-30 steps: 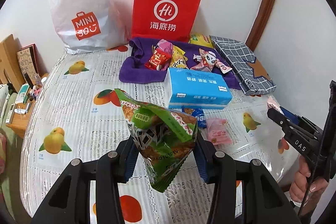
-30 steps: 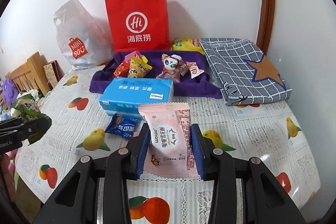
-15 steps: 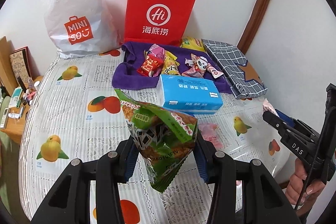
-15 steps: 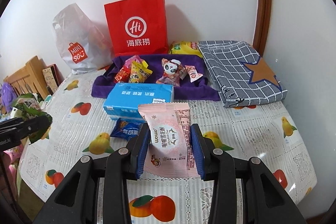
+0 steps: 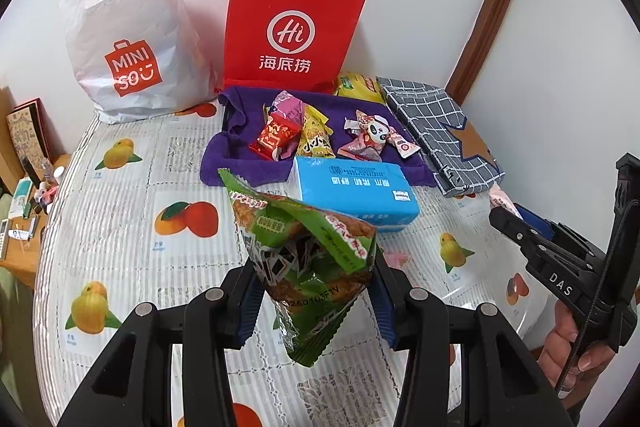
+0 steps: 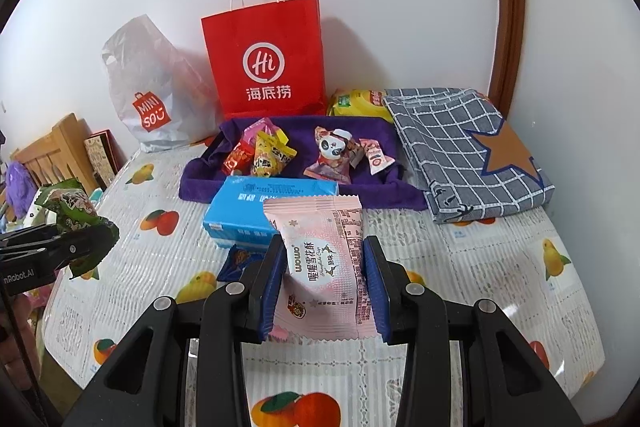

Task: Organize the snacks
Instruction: 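Carry the green bag with the left tool while the right carries the wafer packet over the towel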

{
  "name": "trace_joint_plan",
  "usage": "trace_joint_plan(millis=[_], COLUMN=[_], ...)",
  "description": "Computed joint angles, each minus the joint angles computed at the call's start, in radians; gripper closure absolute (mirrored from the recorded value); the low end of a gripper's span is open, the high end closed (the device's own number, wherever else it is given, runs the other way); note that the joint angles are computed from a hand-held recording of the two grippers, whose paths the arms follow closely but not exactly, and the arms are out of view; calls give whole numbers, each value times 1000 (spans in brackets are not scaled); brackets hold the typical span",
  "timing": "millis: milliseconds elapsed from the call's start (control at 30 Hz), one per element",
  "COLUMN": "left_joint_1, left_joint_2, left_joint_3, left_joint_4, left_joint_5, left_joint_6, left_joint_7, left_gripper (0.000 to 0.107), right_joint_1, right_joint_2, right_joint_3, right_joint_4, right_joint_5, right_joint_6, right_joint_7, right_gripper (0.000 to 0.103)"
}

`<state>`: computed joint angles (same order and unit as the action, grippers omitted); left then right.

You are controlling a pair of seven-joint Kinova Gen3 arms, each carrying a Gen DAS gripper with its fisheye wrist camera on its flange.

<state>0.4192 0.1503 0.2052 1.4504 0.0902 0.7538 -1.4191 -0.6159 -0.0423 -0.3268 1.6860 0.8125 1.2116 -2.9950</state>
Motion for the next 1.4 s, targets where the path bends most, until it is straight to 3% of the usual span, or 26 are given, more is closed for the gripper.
trace_joint_plan(millis=[433, 767, 1000, 1400], left_joint_1=[4, 22, 44, 62], left_joint_2=[84, 181, 251, 448], left_joint_3=[-15, -33, -56, -98], left_joint_4=[-143, -298, -432, -779], left_joint_5=[-28, -41, -74, -91], left_joint_6=[58, 115, 162, 317], left_joint_7=[-2, 9, 25, 50], left_gripper=[63, 63, 63, 63], right_joint_1=[44, 93, 131, 204], right_joint_2=[53, 117, 178, 312], right_joint_3=[68, 149, 205, 304], right_joint_4=[-72, -172, -261, -441], right_joint_5=[-18, -78, -138, -285], right_joint_6=[-93, -161, -224, -316], right_joint_7=[130, 307, 442, 648], right_gripper=[65, 65, 65, 64])
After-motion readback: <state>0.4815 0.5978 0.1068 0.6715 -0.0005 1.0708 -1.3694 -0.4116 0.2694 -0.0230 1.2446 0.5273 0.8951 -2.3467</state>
